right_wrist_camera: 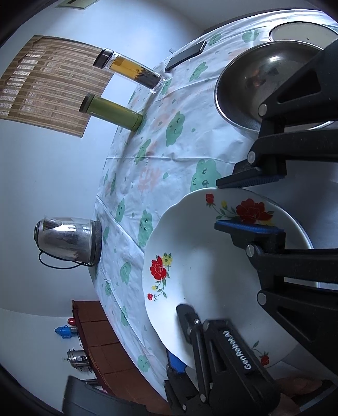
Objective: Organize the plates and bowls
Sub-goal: 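Open both grippers to release the red-flower plate, then move both grippers to the rim of the pink plastic basin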
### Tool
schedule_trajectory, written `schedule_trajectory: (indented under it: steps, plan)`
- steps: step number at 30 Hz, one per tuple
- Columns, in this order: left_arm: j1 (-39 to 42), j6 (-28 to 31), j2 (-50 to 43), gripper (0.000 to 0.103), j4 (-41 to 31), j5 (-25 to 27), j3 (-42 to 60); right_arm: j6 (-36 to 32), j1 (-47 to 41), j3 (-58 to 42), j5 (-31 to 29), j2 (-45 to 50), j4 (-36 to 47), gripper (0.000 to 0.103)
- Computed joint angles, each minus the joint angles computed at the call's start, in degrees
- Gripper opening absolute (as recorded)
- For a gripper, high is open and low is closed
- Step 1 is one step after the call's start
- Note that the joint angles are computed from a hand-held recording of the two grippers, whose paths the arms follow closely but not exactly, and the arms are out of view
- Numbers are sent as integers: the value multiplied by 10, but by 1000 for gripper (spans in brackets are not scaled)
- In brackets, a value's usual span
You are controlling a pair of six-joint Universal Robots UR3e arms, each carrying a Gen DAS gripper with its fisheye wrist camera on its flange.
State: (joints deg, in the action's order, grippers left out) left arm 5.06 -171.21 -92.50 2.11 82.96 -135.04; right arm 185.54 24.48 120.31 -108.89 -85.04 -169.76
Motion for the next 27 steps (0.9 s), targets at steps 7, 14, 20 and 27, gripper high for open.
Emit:
schedule_trajectory:
  steps: [7, 14, 20, 27]
  plan:
    - [23, -4, 10, 69, -14, -19, -6, 3, 7, -1, -3, 6, -7, 38]
    - [26, -7, 11, 69, -11, -20, -9, 2, 9, 11, 2, -2, -42, 39]
    - [32, -11, 15, 69, -2, -25, -16, 4, 16, 12, -5, -3, -58, 39]
    - [37, -18, 19, 69, 21, -23, -26, 10, 11, 25, 2, -16, -86, 39]
